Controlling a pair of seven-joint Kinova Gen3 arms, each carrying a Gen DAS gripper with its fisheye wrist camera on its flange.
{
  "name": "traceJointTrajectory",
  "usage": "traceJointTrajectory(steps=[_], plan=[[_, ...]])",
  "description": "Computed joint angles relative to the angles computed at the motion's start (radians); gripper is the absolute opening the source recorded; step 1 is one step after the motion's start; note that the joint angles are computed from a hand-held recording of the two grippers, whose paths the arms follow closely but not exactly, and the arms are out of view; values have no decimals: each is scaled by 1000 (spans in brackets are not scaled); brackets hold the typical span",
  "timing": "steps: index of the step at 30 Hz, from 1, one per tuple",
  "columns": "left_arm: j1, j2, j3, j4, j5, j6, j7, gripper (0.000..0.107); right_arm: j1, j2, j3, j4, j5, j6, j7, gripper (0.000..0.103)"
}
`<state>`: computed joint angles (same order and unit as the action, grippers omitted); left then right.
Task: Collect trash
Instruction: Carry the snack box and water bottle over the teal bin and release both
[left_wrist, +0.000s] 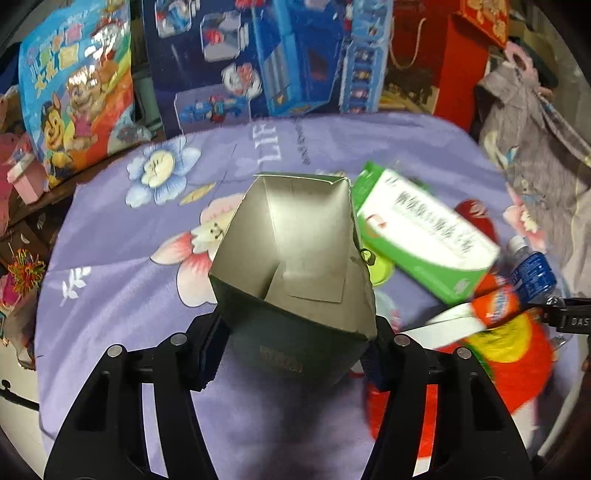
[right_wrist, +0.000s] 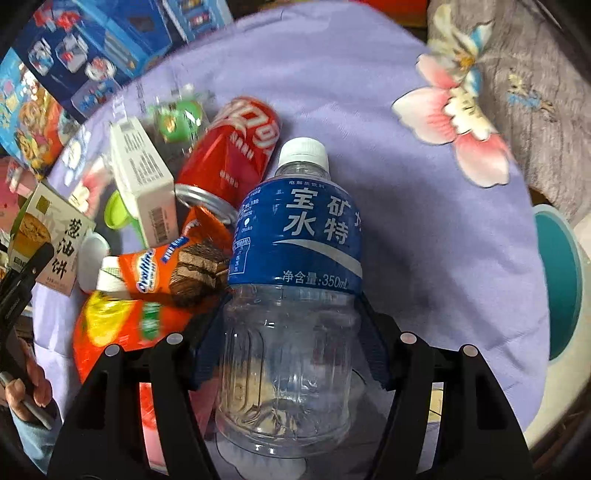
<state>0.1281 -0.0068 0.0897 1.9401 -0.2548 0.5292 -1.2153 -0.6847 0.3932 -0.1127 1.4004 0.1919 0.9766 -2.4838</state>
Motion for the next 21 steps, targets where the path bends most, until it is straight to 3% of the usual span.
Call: traceJointTrajectory(steps=[5, 12, 16, 18, 21], plan=[[28, -84, 59, -13, -62, 42, 89, 61, 20, -107, -4, 107, 7, -76, -29, 62], [91, -119, 149, -82, -58, 90, 100, 62, 72, -259, -27, 248, 40, -174, -90, 62], [162, -69, 193, -154, -38, 116, 91, 62, 122, -358, -45, 326, 79, -194, -127, 62], [217, -16, 229, -206, -83, 139, 120, 62, 166, -414, -49, 377, 88, -202, -144, 62], [300, 78, 246, -291, -71, 169, 96, 62, 240, -498, -46, 451, 78, -212, -147, 62]])
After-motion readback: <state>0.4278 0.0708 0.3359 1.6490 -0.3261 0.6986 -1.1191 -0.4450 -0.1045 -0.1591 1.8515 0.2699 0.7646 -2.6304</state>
